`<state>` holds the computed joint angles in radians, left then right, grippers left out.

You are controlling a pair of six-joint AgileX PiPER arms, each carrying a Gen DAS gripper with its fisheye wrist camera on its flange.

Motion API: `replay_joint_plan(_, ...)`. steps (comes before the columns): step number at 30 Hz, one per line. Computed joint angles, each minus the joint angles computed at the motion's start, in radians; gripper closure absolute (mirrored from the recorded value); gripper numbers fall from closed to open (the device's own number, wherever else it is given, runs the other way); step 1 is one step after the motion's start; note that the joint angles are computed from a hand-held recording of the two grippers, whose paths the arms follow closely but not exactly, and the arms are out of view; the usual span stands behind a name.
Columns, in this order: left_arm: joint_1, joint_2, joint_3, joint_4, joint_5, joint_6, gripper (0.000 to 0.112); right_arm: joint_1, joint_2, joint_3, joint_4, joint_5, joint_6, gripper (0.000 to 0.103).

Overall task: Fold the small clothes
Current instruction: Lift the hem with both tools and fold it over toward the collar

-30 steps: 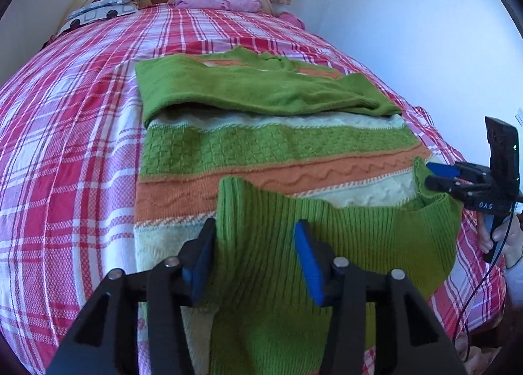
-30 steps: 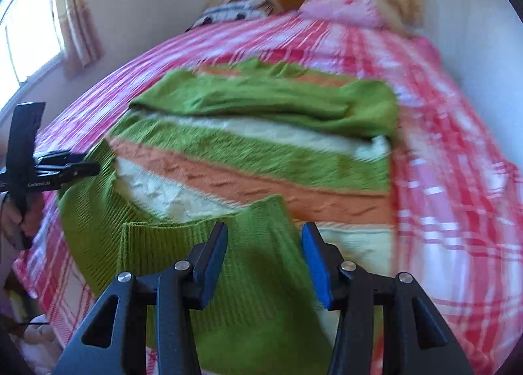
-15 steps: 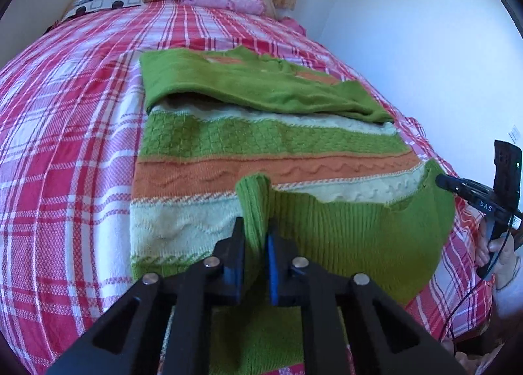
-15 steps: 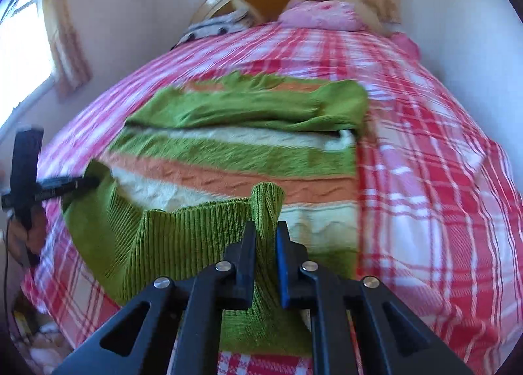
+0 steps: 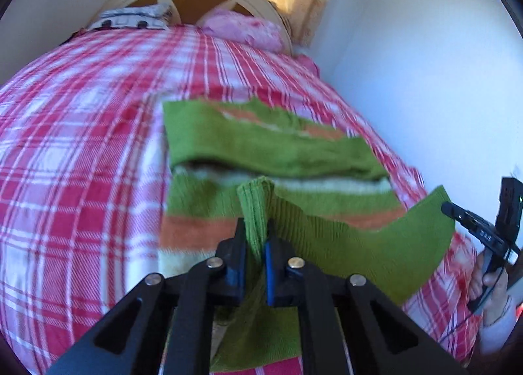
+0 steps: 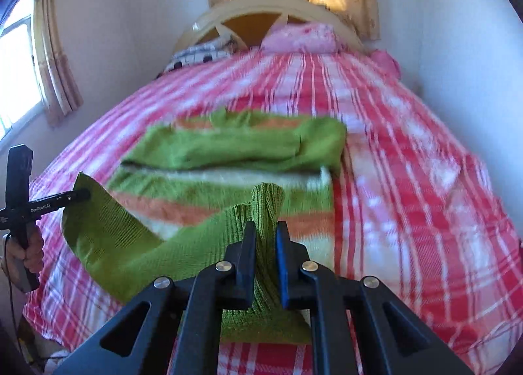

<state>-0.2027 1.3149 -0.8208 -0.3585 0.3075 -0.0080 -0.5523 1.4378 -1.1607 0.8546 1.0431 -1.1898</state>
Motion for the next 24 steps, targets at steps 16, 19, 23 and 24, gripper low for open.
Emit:
replay_joint_plan(16,0.047,0.155,-0.169,0.170,-0.039,-0.279,0.103,0.182,0.051,-0.098,-0.018,-0.240,0.116,0.092)
replay_joint_plan(19,0.062,0.216,-0.231,0.165,-0.035,-0.264,0.103,0.221,0.092,-0.132,-0.054,-0.287,0.149,0.092)
replay_joint_plan(23,0.077,0.287,-0.295,0.145,-0.023,-0.248,0.103,0.277,0.155,-0.180,-0.119,-0.347,0.210,0.092)
replay_joint_plan(24,0.083,0.307,-0.315,0.134,-0.020,-0.236,0.103,0.289,0.173,-0.199,-0.130,-0.352,0.221,0.092)
